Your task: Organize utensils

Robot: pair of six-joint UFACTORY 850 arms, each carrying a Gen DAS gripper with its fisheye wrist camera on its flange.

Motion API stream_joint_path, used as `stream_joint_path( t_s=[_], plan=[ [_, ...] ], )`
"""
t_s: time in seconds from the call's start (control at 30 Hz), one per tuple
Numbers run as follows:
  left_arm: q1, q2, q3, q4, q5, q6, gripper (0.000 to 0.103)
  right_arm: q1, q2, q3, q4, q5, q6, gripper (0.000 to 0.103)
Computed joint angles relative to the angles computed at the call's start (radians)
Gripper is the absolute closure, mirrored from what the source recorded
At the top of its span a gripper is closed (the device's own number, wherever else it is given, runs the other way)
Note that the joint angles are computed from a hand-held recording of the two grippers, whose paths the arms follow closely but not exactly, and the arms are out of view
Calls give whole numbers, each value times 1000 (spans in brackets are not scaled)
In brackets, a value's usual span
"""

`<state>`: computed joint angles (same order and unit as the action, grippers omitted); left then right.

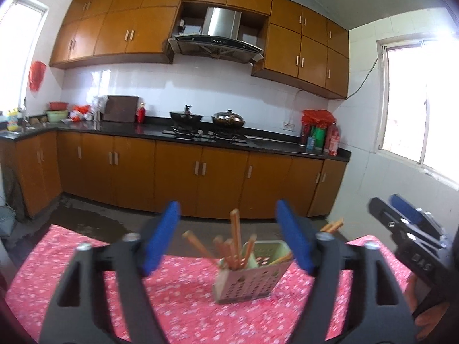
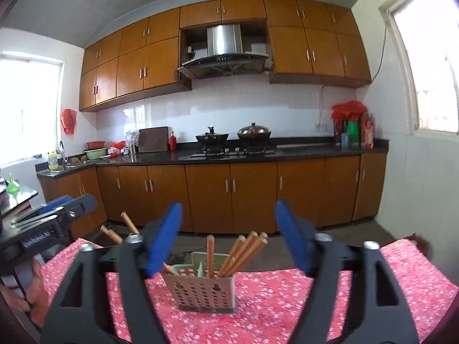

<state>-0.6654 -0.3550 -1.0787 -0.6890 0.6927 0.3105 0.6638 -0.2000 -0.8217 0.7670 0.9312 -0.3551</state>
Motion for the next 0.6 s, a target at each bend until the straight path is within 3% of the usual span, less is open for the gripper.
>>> stream_joint_path(
  t_s=[0.03, 0.13, 0.37, 0.6],
  plan=[
    [-8, 16, 25, -20, 13, 18, 14, 13, 7, 15, 22, 20, -10, 9],
    [-42, 66, 116, -57, 53, 60, 4, 45, 31, 69, 73, 54, -6, 6],
    [-150, 81, 241, -238, 204, 235, 4, 136, 28, 153, 238, 121, -53, 2],
    [-203, 71, 343, -251, 258, 112, 4, 229, -21, 212, 323, 193, -30, 2]
  ],
)
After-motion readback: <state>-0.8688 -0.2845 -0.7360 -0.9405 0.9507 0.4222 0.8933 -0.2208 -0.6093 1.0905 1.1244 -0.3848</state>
